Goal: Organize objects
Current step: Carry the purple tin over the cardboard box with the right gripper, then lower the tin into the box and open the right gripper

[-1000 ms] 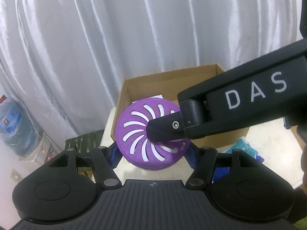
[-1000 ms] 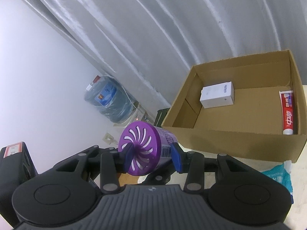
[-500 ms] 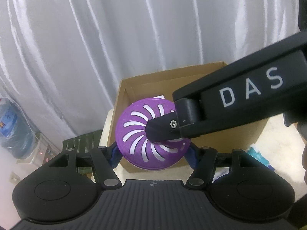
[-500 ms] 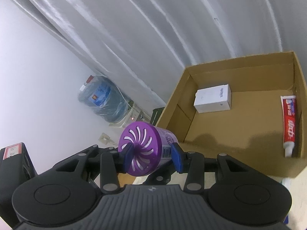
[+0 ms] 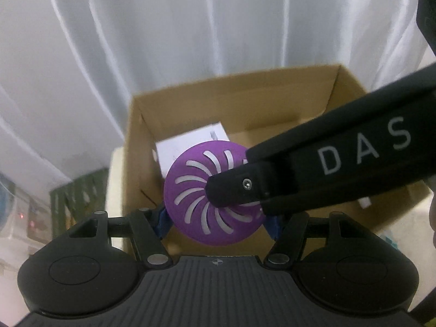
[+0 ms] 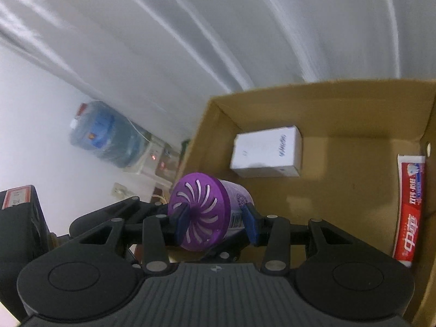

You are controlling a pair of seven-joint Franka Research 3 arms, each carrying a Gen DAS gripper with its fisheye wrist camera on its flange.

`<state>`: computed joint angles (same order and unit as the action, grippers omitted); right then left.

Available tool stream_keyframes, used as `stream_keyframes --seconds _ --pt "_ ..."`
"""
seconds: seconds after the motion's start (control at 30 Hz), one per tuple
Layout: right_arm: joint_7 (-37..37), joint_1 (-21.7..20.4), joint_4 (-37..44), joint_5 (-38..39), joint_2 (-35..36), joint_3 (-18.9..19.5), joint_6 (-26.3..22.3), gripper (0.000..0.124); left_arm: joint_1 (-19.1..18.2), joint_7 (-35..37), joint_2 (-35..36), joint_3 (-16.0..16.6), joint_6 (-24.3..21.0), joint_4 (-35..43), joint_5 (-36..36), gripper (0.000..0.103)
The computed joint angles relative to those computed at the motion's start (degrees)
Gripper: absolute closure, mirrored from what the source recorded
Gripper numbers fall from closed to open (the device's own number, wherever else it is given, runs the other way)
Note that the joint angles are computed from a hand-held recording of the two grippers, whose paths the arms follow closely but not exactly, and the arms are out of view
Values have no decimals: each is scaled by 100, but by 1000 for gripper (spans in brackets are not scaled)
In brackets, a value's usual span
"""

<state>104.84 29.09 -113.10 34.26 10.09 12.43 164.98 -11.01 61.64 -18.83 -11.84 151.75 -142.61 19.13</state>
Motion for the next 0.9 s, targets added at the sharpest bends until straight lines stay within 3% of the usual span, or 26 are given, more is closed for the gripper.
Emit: stream_keyframes --seconds 0.1,0.27,0.33,0.5,0.9 --pt "-260 -197 351 374 357 70 -380 78 -51 303 337 134 -204 224 -243 38" --pt "-888 -550 714 1312 778 281 -832 77 40 417 634 30 -560 457 -46 37" --pt "-1108 -623 763 1639 861 323 -895 77 56 389 715 -44 -718 546 173 36" --pt "-1380 -702 830 2153 1000 342 -1051 78 -28 540 813 -42 -825 651 151 21" --pt "-1733 -741 874 2771 1075 344 -1107 78 -147 481 481 -103 -1131 542 280 19"
